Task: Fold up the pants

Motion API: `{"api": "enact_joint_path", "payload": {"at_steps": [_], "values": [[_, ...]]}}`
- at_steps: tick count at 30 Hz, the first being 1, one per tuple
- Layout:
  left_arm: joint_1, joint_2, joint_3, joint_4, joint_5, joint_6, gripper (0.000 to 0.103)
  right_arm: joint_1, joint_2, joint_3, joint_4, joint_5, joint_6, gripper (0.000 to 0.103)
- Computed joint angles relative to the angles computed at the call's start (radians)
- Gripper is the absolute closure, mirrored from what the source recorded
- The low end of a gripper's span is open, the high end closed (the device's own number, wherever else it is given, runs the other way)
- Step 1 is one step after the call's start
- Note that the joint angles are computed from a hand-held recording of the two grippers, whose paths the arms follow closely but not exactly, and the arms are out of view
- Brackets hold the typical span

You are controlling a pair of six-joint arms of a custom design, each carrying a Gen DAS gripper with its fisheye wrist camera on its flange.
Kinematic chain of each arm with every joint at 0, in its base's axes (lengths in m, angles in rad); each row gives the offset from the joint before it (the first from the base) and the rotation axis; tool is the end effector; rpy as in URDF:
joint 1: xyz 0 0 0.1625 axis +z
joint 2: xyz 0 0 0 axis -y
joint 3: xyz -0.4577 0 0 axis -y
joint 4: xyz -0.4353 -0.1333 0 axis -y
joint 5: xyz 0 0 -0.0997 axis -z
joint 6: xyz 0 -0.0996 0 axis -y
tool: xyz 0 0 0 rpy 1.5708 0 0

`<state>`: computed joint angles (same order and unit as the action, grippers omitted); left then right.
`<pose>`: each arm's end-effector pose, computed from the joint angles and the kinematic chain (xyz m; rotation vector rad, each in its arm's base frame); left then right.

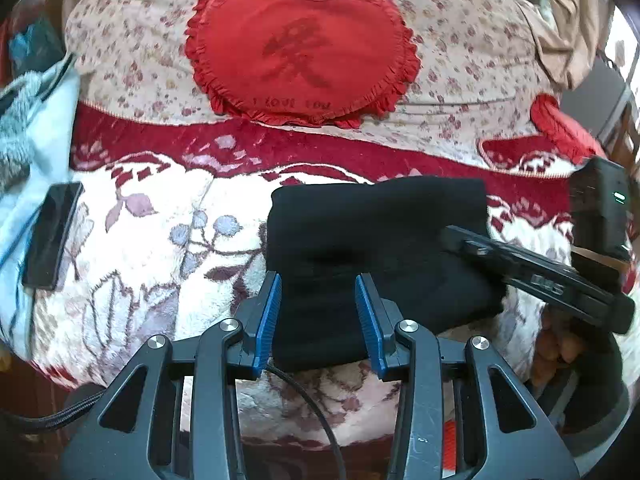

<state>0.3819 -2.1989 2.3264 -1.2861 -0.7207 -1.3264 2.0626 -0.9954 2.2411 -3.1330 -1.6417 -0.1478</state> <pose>-0.1339 -0.2780 0.3773 0.0608 2.3749 -0.8662 0.3539 -0.3933 0.0706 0.9535 -2.9347 0.5039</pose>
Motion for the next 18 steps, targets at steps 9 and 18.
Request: {"api": "enact_joint_path", "payload": {"at_steps": [9,18], "values": [[0.078,0.089,0.032,-0.157,0.018,0.093,0.065,-0.023,-0.081,0.028,0.041,-0.122,-0.013,0.088],[0.111,0.132,0.020,-0.166,0.036,0.096,0.065,0.002,-0.139,0.040,-0.001,-0.205,-0.021,0.072]]}}
